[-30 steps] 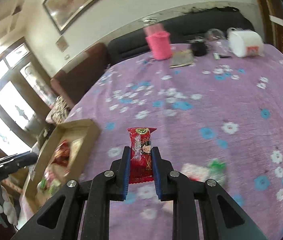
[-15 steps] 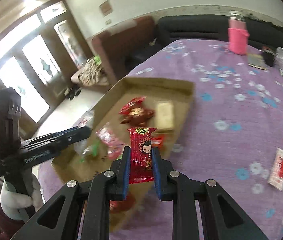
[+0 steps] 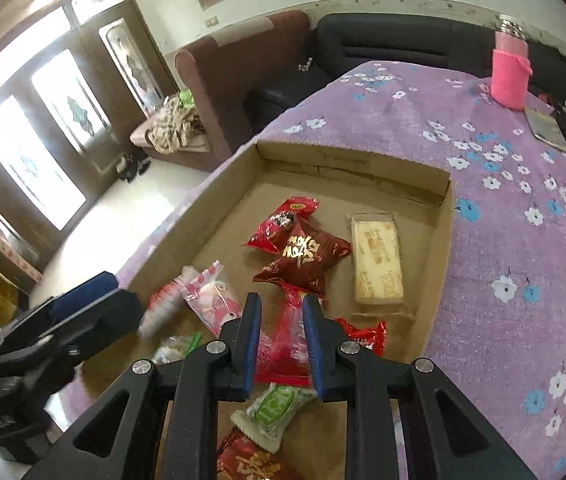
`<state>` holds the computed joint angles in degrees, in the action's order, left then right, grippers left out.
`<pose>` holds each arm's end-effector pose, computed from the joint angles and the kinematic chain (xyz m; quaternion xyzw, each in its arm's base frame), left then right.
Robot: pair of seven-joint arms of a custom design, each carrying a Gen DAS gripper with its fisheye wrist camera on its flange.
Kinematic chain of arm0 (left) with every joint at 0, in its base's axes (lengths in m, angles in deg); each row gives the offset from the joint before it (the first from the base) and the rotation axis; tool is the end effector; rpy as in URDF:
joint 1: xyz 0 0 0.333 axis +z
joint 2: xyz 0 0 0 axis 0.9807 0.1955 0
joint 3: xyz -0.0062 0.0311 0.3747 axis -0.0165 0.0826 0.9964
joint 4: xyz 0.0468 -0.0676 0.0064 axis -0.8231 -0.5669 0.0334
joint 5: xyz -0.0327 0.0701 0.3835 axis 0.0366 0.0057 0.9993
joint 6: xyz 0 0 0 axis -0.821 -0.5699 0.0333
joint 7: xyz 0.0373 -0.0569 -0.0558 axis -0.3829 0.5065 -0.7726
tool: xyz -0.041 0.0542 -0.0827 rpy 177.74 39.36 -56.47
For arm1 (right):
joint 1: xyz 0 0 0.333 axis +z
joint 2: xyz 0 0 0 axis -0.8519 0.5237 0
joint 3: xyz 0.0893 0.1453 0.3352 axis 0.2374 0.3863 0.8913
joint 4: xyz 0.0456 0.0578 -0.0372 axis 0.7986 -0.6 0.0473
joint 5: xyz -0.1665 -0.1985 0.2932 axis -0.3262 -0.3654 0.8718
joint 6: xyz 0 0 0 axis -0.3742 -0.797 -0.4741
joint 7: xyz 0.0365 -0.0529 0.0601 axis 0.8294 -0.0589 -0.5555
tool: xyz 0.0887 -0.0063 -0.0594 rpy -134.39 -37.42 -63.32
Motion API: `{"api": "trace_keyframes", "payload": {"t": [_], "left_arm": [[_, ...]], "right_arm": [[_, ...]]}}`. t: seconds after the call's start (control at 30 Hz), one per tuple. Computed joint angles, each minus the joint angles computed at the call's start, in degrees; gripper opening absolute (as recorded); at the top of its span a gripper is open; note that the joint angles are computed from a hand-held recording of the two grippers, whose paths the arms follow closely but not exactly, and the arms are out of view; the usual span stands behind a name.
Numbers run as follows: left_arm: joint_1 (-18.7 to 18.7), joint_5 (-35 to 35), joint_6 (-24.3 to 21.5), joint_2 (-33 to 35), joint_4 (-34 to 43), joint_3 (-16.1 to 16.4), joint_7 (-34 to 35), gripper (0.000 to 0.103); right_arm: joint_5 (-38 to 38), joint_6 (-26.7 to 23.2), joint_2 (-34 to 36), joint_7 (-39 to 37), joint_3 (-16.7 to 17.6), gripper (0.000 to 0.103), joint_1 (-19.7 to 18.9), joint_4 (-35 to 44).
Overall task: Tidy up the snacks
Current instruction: 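Carry white-red packet into tray with left tool while right tool carries red candy there, then move both tools back to the table and grasp green candy with right tool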
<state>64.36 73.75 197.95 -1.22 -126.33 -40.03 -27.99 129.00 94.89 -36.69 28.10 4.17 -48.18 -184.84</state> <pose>0.4176 -0.3064 0.4899 -0.7475 0.4997 -0.3803 0.2165 0.5047 0.0791 0.5328 -0.8128 0.4630 -0.0137 0.3533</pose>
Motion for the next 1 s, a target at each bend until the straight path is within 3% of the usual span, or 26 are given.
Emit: {"api": "trace_keyframes", "payload": {"t": [0.17, 0.27, 0.37, 0.43, 0.5, 0.57, 0.63, 0.67, 0.83, 1.0], "left_arm": [[-0.26, 2.97, -0.53, -2.55, -0.04, -1.05, -4.69, 0.079], [-1.12, 2.69, -2.59, -3.42, 0.93, -2.33, -4.18, 0.081], [-3.07, -0.53, -10.35, -3.87, 2.94, -4.77, 0.08, 0.092], [-4.76, -2.64, -18.36, -3.62, 5.26, -6.89, 2.12, 0.102], [-6.21, -1.98, -22.23, -2.95, 7.23, -7.83, 2.12, 0.103], [-7.00, 1.02, -18.21, -2.10, 7.96, -6.95, 0.22, 0.103], [-6.99, 5.83, -9.29, -0.30, 8.64, -5.35, -3.53, 0.103], [-7.17, 7.16, -7.27, 0.90, 9.41, -5.01, -4.40, 0.103], [-10.26, 0.96, -5.86, 8.32, 14.68, -3.92, 3.14, 0.103], [-14.36, -4.80, -8.08, 13.66, 19.69, -2.49, 12.62, 0.103]], "right_arm": [[2.52, 0.09, -3.28, -0.26, -2.38, 0.037, -1.67, -2.03], [3.43, -0.34, -5.40, -1.01, -4.47, 0.038, -3.65, -3.59], [3.35, -0.31, -7.23, -1.65, -7.02, 0.038, -6.65, -4.68], [2.64, 0.19, -7.31, -0.95, -9.03, 0.038, -9.46, -4.45], [1.88, 0.36, -6.57, 0.00, -10.46, 0.038, -11.87, -3.59], [1.09, 0.03, -5.09, 1.77, -12.08, 0.037, -14.72, -2.17], [1.51, -1.29, -3.00, 3.35, -13.68, 0.037, -17.22, -0.29], [1.78, -1.83, -2.03, 3.94, -14.09, 0.037, -18.32, 0.49], [2.44, -4.58, 2.63, 4.60, -14.06, 0.037, -22.41, 4.10], [2.77, -7.12, 5.50, 1.98, -12.05, 0.037, -23.33, 6.12]]}}
